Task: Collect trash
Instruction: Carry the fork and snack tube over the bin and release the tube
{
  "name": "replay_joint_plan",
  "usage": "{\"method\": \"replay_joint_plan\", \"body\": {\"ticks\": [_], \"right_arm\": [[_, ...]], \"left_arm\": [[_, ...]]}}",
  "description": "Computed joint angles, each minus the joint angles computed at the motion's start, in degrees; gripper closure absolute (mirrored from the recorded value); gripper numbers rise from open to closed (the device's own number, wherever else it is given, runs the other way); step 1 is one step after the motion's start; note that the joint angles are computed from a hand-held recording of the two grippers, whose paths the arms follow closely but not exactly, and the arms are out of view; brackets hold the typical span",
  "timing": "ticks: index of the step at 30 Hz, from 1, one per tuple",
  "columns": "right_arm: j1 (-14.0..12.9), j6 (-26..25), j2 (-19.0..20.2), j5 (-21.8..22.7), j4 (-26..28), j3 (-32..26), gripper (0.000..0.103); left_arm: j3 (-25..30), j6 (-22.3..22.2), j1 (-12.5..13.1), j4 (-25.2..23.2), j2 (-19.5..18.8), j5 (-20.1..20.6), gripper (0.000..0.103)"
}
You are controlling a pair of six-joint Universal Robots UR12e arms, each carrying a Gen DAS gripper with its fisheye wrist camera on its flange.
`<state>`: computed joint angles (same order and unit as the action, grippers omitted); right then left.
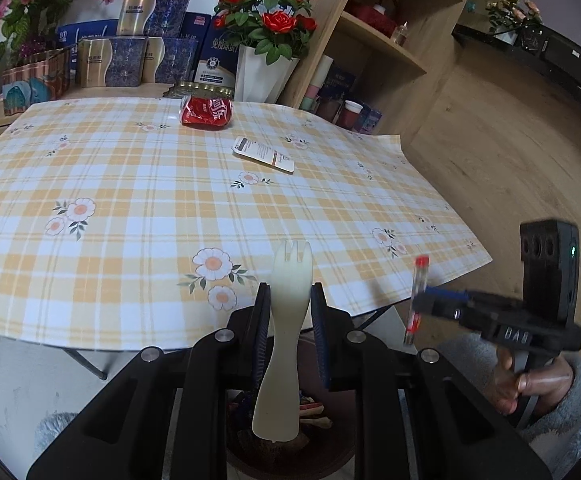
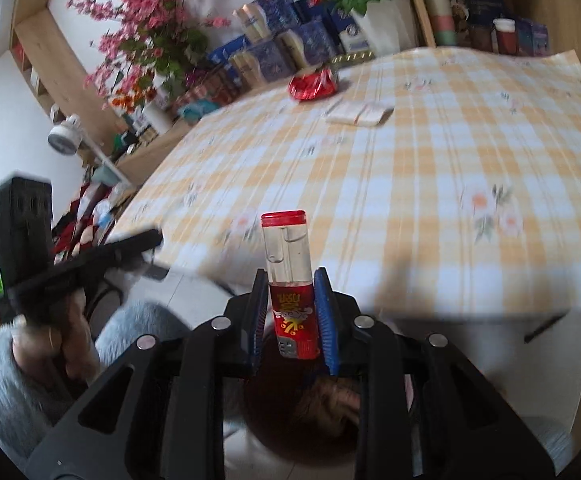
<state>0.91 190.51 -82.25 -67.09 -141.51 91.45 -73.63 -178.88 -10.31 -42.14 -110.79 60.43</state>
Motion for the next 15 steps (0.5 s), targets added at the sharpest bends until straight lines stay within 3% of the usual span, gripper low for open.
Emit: {"method": "replay_joint_plan", "body": {"ticks": [9, 12, 15], "right_arm": [[1.4, -0.2, -0.4, 0.9, 7.9, 2.5, 0.078], [2.0, -0.7, 0.5, 1.9, 12.5, 1.9, 0.087], [2.6, -2.3, 1.4, 1.6, 16.7, 0.5, 0.087]], "left_arm": [[-4.0, 2.5, 0.1, -0.6, 3.1, -1.1, 0.083], [-4.6, 2.1, 0.3, -0.3, 3.5, -1.2, 0.083], [-4.9, 1.9, 0.4, -0.3, 3.6, -1.0, 0.083]]}}
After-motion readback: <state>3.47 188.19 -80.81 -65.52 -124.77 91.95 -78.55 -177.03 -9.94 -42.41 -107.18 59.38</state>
